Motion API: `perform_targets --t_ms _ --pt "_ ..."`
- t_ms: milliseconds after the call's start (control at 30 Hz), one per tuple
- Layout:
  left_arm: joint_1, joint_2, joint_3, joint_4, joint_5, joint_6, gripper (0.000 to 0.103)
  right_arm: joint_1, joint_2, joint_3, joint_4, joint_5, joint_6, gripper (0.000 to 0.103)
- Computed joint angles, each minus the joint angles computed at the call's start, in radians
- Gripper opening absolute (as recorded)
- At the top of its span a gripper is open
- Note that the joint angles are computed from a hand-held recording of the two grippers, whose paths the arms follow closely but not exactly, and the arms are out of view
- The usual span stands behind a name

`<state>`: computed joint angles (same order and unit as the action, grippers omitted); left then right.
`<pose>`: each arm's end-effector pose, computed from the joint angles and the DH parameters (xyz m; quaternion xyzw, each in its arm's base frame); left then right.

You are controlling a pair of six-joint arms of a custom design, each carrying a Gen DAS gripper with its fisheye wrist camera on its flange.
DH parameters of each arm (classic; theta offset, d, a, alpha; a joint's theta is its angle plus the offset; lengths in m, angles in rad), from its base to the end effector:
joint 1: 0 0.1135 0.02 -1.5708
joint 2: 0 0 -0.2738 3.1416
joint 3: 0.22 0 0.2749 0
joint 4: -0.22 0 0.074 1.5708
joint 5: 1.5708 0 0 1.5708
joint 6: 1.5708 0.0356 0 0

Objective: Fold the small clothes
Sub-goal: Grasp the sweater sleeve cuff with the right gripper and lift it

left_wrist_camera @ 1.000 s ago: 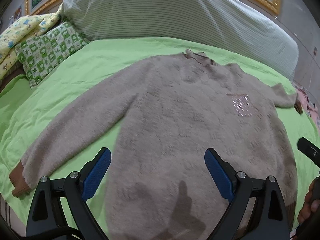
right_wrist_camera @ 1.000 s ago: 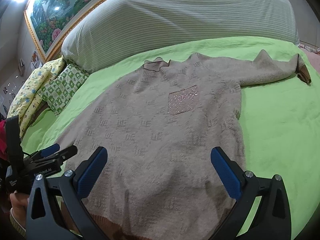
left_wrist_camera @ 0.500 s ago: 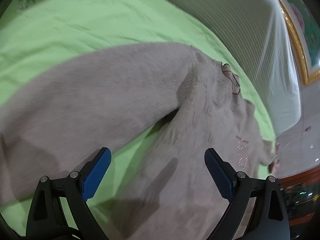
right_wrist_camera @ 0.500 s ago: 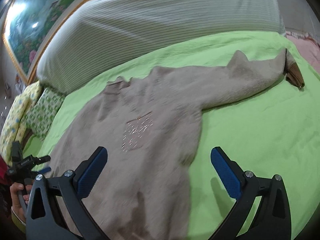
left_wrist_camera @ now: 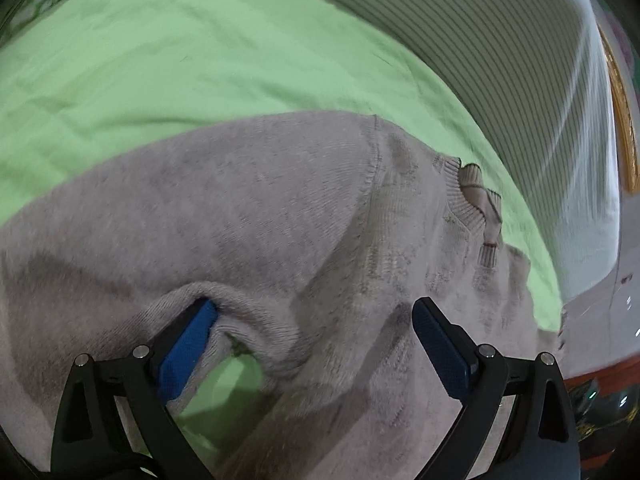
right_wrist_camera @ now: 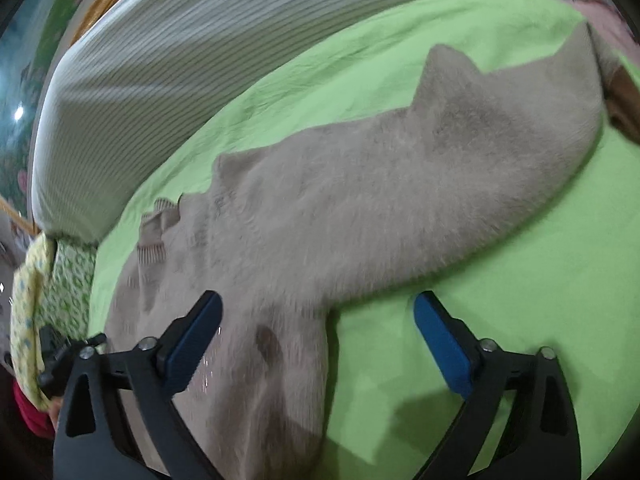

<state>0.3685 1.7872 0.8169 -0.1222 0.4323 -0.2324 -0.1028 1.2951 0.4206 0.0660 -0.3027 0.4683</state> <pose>0.3121 0.1045 0.0991 -0.2323 0.9215 -0.1922 0.2450 0.2380 -0.0139 0.1315 0.2047 0.8963 0.2045 0.3362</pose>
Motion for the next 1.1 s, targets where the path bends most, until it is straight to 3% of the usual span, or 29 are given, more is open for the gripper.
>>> perform_targets --t_ms 33,67,100,133,167,200,233,267,333,367,400,500,533,633,733,833,900,967,1033,1100 --pt "-0.005 -0.004 -0.005 0.004 -0.012 0.015 0.098 0.007 0.008 0.002 0.016 0.014 0.003 0.088" --pt "-0.014 -0.007 -0.012 0.015 -0.028 0.026 0.097 0.015 0.021 0.012 0.025 0.023 0.002 0.078" --pt "-0.02 -0.01 -0.016 0.023 -0.041 0.04 0.097 0.018 0.032 0.022 0.028 0.027 0.002 0.057" --pt "-0.033 -0.013 -0.02 0.032 -0.065 0.053 0.094 0.017 0.05 0.035 0.029 0.022 -0.001 0.045" --pt "-0.047 -0.014 -0.023 0.042 -0.091 0.065 0.091 0.017 0.075 0.052 0.027 0.018 -0.001 0.022" --pt "-0.061 -0.019 -0.028 0.05 -0.129 0.087 0.081 0.016 0.087 0.058 0.032 0.019 -0.006 0.009" --pt "-0.068 -0.021 -0.032 0.057 -0.152 0.101 0.066 0.011 0.086 0.06 0.035 0.018 -0.019 0.009" --pt "-0.069 -0.023 -0.03 0.059 -0.164 0.123 0.059 0.005 0.065 0.059 0.026 0.034 -0.038 0.009" --pt "-0.046 -0.018 -0.011 0.04 -0.12 0.166 0.035 -0.025 -0.006 0.056 -0.011 0.053 -0.076 0.008" --pt "-0.034 -0.02 -0.004 0.026 -0.106 0.187 0.027 -0.054 -0.054 0.06 -0.047 0.05 -0.099 0.008" --pt "-0.03 -0.023 0.009 0.008 -0.127 0.21 0.005 -0.087 -0.095 0.069 -0.087 0.042 -0.118 0.008" --pt "-0.016 -0.018 0.021 0.009 -0.154 0.236 0.006 -0.155 -0.149 0.093 -0.159 0.045 -0.155 0.008" --pt "-0.029 -0.011 0.02 0.024 -0.202 0.249 0.005 -0.158 -0.142 0.097 -0.167 0.06 -0.167 0.008" --pt "-0.078 0.018 0.022 0.057 -0.322 0.256 0.005 -0.136 -0.033 0.106 -0.155 0.087 -0.184 0.008" --pt "-0.098 0.014 0.034 0.036 -0.37 0.258 0.006 -0.122 0.008 0.104 -0.153 0.087 -0.194 0.013" --pt "-0.097 -0.049 0.03 -0.028 -0.307 0.24 0.013 -0.213 -0.11 0.065 -0.201 -0.021 -0.196 0.036" --pt "-0.094 -0.134 0.0 -0.073 -0.263 0.251 0.016 -0.326 -0.218 0.041 -0.251 -0.105 -0.243 0.059" --pt "-0.099 -0.243 -0.041 -0.116 -0.197 0.261 0.018 -0.45 -0.286 0.039 -0.299 -0.136 -0.293 0.065" --pt "-0.154 -0.338 -0.075 -0.152 -0.159 0.232 0.029 -0.598 -0.24 0.068 -0.31 -0.213 -0.33 0.065" --pt "-0.236 -0.364 -0.076 -0.155 -0.136 0.174 0.032 -0.712 -0.132 0.111 -0.289 -0.287 -0.322 0.065"
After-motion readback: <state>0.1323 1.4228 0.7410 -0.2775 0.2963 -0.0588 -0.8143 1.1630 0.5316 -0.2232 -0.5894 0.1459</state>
